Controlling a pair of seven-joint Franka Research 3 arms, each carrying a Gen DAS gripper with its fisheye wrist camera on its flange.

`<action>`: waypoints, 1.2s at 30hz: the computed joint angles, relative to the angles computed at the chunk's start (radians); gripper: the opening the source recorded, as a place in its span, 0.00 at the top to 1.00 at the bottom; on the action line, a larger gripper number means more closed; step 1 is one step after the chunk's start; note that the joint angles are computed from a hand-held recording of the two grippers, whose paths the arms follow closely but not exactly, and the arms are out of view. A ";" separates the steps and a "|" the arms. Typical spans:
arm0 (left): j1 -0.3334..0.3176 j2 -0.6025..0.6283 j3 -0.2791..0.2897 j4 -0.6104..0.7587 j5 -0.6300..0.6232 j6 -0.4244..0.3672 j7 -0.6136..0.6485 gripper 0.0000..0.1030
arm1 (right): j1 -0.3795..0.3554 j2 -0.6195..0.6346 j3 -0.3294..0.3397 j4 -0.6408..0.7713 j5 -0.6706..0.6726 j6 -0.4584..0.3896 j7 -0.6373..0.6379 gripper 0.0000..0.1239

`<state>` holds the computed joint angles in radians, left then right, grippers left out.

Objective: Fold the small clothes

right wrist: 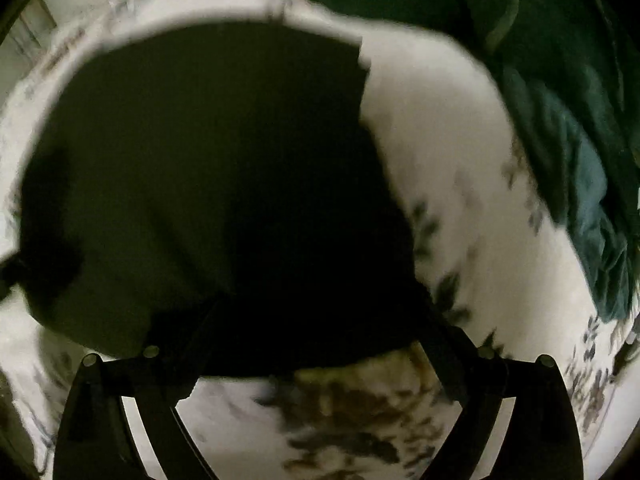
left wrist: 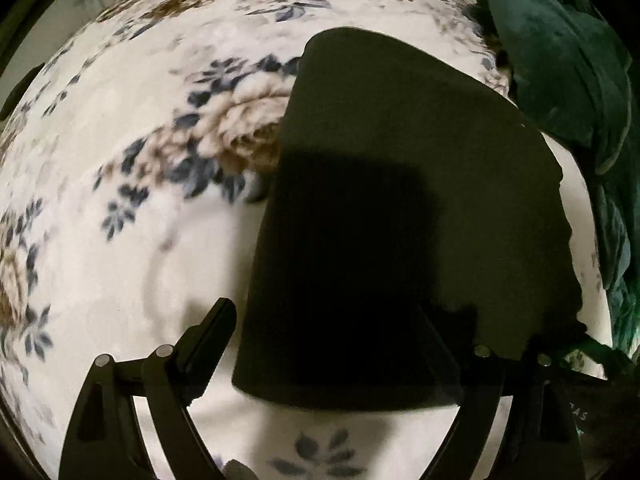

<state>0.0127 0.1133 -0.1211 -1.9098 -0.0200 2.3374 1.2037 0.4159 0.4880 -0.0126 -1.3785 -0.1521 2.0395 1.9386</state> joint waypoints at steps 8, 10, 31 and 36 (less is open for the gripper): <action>-0.046 -0.198 -0.015 -0.057 0.162 -0.071 -0.095 0.05 | -0.005 -0.189 0.007 -0.101 -0.061 0.066 0.039 0.17; -0.058 -0.248 -0.020 -0.048 0.186 -0.121 -0.122 0.00 | 0.008 -0.245 0.013 -0.120 -0.110 0.063 0.059 0.17; -0.162 -0.538 -0.173 0.446 0.346 -0.702 -0.252 0.00 | -0.092 -0.720 0.253 0.221 -0.206 -0.426 -0.055 0.17; -0.169 -0.520 -0.236 0.608 0.383 -0.830 -0.284 0.00 | -0.108 -0.680 0.326 0.485 -0.241 -0.582 -0.093 0.17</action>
